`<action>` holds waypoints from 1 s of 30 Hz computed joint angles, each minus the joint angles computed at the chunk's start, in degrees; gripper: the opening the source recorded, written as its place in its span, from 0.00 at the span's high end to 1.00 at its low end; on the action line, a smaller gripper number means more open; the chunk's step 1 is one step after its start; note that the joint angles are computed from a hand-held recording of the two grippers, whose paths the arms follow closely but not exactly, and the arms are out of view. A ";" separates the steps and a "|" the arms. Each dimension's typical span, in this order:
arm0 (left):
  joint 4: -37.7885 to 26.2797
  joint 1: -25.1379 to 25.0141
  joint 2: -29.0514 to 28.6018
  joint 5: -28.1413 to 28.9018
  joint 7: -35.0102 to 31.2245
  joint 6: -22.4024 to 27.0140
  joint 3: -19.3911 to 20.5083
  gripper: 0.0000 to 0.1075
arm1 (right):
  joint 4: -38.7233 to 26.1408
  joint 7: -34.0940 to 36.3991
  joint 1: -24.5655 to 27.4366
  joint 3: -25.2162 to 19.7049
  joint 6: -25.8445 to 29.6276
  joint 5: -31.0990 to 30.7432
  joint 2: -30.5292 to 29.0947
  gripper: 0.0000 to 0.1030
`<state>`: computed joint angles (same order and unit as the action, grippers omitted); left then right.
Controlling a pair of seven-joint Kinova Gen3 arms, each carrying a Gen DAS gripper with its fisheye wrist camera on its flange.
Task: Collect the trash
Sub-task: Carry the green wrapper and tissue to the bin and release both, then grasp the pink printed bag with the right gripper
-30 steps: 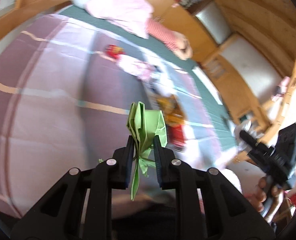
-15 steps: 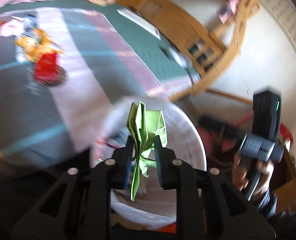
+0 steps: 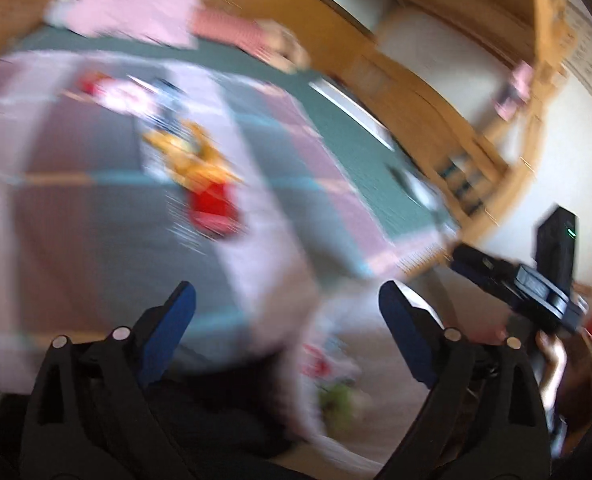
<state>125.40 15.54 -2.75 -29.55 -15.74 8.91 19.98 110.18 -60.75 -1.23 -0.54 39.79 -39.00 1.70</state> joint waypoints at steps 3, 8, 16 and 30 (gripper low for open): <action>0.15 -7.95 -2.47 -6.92 5.50 6.99 4.02 0.10 | -4.74 -5.35 -0.95 -5.66 0.00 3.13 3.67 0.19; -2.30 -9.96 -1.73 -9.16 2.96 18.64 0.91 0.09 | -11.10 -16.81 -3.21 -13.93 -0.90 13.48 8.54 0.19; -2.10 -7.16 1.40 -13.44 2.29 21.16 -10.85 0.09 | -20.88 -29.92 -15.28 -13.63 0.51 27.99 17.03 0.19; -1.92 -9.35 3.96 3.40 -5.76 24.27 -16.16 0.09 | -53.45 -39.50 -47.18 10.78 -1.52 55.60 44.27 0.19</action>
